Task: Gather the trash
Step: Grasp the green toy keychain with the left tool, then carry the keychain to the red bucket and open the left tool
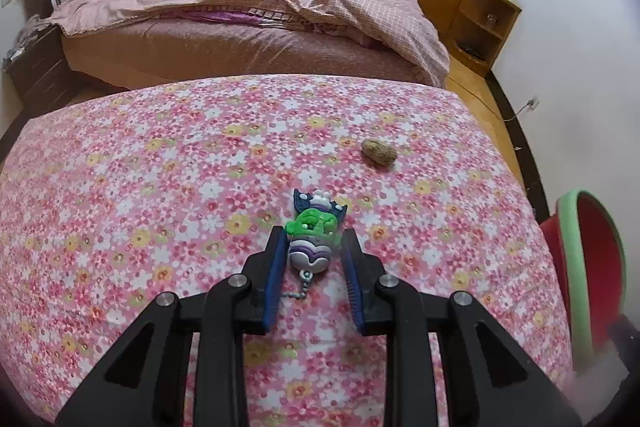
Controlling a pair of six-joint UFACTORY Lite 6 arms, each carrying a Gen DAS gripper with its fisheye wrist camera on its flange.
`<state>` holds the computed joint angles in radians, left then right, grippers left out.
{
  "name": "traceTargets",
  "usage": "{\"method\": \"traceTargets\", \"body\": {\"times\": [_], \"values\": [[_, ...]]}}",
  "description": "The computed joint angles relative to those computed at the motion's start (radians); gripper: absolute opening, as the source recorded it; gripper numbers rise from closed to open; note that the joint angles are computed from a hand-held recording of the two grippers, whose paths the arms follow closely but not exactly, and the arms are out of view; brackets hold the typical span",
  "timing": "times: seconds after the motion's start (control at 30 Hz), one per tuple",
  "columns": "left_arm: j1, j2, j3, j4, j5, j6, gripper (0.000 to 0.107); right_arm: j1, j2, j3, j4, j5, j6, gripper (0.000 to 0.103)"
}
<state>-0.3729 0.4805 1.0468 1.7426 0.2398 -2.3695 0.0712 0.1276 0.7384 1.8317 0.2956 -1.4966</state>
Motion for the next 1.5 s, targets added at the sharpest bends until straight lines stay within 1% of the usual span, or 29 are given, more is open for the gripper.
{"method": "traceTargets", "body": {"times": [0.1, 0.17, 0.33, 0.43, 0.57, 0.73, 0.83, 0.97, 1.17, 1.23, 1.33, 1.4, 1.5], "values": [[-0.018, -0.067, -0.066, 0.096, -0.019, -0.108, 0.028, 0.000, -0.027, -0.020, -0.003, 0.000, 0.003, 0.059], [-0.057, -0.118, -0.096, 0.069, -0.011, -0.101, 0.028, -0.002, -0.051, -0.034, -0.007, -0.003, 0.006, 0.059], [-0.165, -0.236, -0.134, -0.089, 0.032, 0.021, 0.028, -0.014, -0.133, -0.084, -0.015, -0.002, 0.009, 0.059], [-0.243, -0.284, -0.123, -0.234, 0.065, 0.152, 0.028, -0.017, -0.182, -0.110, -0.017, -0.011, 0.001, 0.059], [-0.335, -0.298, -0.069, -0.346, 0.105, 0.253, 0.028, -0.041, -0.256, -0.157, -0.024, -0.006, -0.007, 0.059], [-0.426, -0.226, 0.072, -0.442, 0.129, 0.357, 0.028, -0.084, -0.351, -0.214, -0.052, -0.008, -0.006, 0.059], [-0.473, -0.147, 0.186, -0.516, 0.134, 0.440, 0.028, -0.117, -0.399, -0.245, -0.068, -0.008, -0.010, 0.059], [-0.514, -0.008, 0.362, -0.620, 0.127, 0.571, 0.028, -0.193, -0.423, -0.269, -0.106, 0.039, -0.002, 0.059], [-0.524, 0.233, 0.666, -0.897, 0.125, 0.887, 0.028, -0.324, -0.415, -0.287, -0.134, 0.128, -0.035, 0.059], [-0.524, 0.300, 0.755, -0.968, 0.139, 0.967, 0.028, -0.365, -0.412, -0.290, -0.142, 0.150, -0.051, 0.059], [-0.531, 0.369, 0.850, -1.010, 0.171, 1.023, 0.028, -0.414, -0.405, -0.293, -0.160, 0.182, -0.059, 0.059], [-0.536, 0.386, 0.875, -1.016, 0.187, 1.025, 0.028, -0.443, -0.397, -0.292, -0.166, 0.200, -0.068, 0.059], [-0.537, 0.390, 0.881, -1.047, 0.201, 1.045, 0.032, -0.471, -0.392, -0.294, -0.171, 0.220, -0.075, 0.059]]}}
